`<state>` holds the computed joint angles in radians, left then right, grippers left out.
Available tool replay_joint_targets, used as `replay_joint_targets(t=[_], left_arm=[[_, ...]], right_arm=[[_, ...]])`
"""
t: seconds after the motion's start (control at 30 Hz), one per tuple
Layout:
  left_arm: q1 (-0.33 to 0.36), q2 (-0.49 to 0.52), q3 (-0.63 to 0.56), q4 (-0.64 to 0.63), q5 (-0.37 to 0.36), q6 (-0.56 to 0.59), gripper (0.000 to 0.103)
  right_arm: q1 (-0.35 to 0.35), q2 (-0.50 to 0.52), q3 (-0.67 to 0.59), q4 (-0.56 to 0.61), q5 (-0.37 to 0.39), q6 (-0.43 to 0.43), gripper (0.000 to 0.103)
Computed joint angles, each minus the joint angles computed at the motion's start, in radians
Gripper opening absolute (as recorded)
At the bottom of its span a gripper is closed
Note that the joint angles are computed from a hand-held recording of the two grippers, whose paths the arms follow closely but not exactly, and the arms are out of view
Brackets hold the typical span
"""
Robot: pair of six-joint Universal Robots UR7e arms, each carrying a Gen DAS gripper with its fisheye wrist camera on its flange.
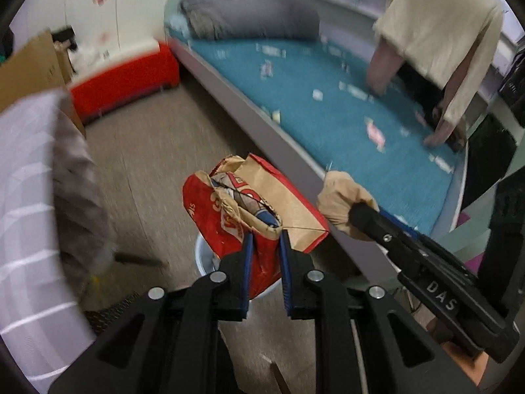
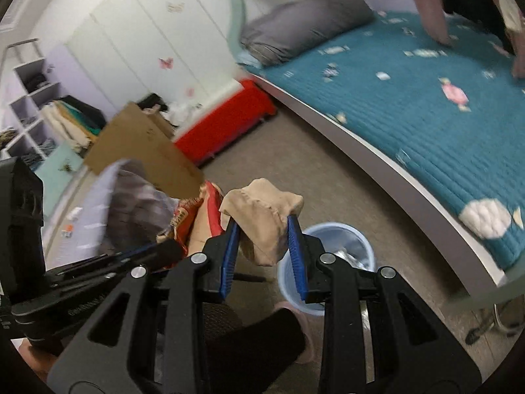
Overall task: Collect trash
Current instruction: 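Carry both items over the basin and open both tools to drop them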
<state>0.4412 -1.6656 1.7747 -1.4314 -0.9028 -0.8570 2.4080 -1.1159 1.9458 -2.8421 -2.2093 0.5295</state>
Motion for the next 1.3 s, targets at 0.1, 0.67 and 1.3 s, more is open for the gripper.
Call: replay_joint_targets(t=[0.1, 0.67, 1.3], left_arm=[[0.074, 0.029, 0.036, -0.049, -0.048, 0.046, 0.015], [0.293, 0.173, 0.064, -0.172, -0.097, 0.21, 0.016], [0.253, 0.164, 0.043, -0.163, -0.041, 0.175, 0.077]], right_arm=[[-0.034, 0.011, 0.03, -0.009, 0.002, 0.019, 0.029], [-0.173, 0.066, 0.101, -0.041, 0.046, 0.069, 0.024], [-0.129, 0.045, 0.091, -0.046, -0.023, 0.091, 0.043]])
